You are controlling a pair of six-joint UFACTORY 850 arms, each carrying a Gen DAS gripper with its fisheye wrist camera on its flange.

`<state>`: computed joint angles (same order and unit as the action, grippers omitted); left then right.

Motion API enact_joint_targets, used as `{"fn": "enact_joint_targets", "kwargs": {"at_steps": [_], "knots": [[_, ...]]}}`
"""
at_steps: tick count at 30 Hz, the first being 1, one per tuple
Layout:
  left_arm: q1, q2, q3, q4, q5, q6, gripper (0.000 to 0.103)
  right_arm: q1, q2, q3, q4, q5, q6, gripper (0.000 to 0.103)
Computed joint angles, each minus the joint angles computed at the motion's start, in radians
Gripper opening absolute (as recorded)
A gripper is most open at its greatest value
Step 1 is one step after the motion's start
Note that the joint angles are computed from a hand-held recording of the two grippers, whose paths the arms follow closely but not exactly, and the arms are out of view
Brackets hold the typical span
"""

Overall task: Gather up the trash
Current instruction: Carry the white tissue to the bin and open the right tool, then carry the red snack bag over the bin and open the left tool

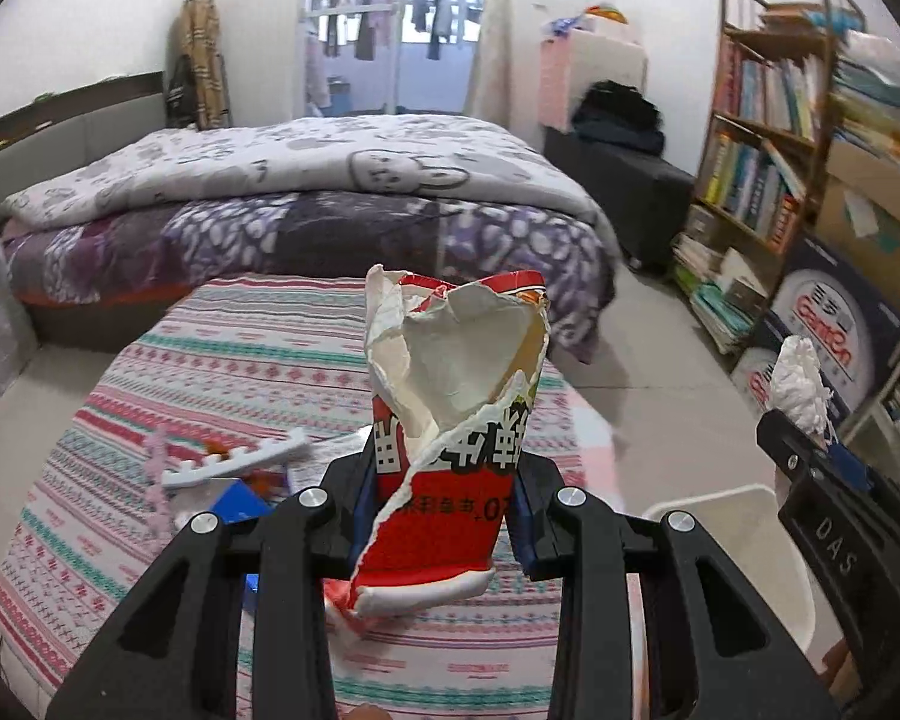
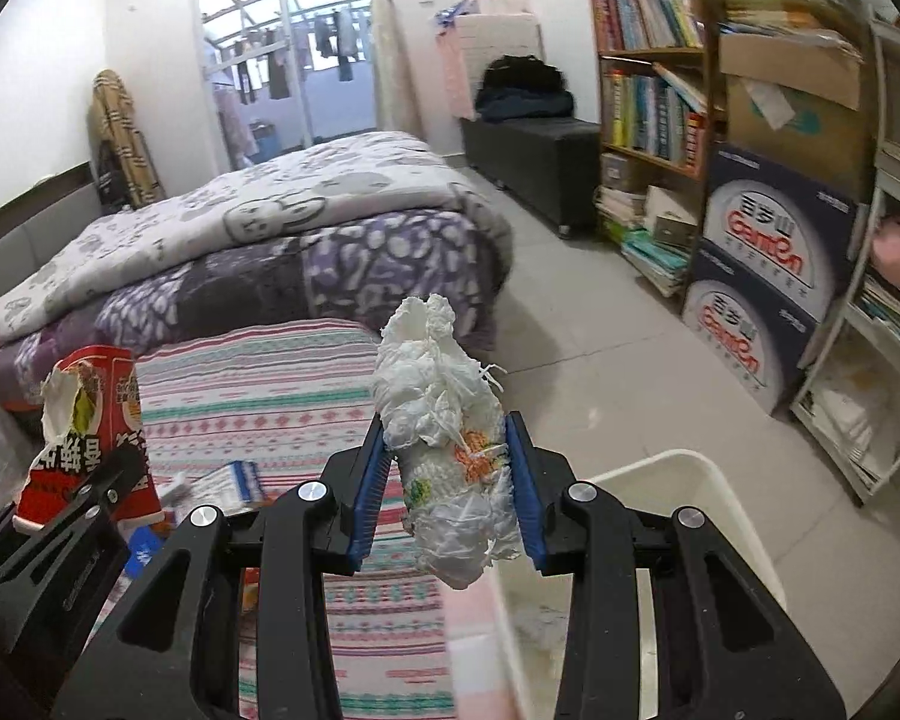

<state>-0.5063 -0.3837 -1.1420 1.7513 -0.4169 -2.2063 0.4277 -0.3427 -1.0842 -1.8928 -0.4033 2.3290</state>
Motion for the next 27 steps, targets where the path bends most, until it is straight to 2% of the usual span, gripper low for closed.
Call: {"fn": "enact_joint_targets", "kwargs": {"at_steps": [3, 9, 12, 13, 14, 23, 27], "knots": [[-0.011, -0.024, -0.027, 0.004, 0.051, 0.019, 0.035, -0.025, 0.007, 0.012, 0.040, -0.004, -0.029, 0.036], [-0.042, -0.070, -0.083, -0.006, 0.096, 0.070, 0.035, -0.078, 0.026, 0.032, 0.125, 0.000, -0.077, 0.037], [-0.061, -0.088, -0.105, 0.006, 0.117, 0.070, 0.035, -0.096, 0.040, 0.049, 0.137, -0.022, -0.075, 0.048], [-0.066, -0.095, -0.115, 0.007, 0.128, 0.073, 0.035, -0.102, 0.045, 0.054, 0.148, -0.038, -0.076, 0.061], [-0.070, -0.102, -0.124, 0.000, 0.139, 0.081, 0.035, -0.107, 0.049, 0.059, 0.145, -0.048, -0.064, 0.068], [-0.113, -0.165, -0.213, -0.064, 0.193, 0.166, 0.035, -0.189, 0.104, 0.109, 0.114, -0.029, 0.048, 0.075], [-0.128, -0.200, -0.256, -0.167, 0.225, 0.278, 0.035, -0.225, 0.127, 0.129, 0.088, -0.015, 0.111, 0.076]]}}
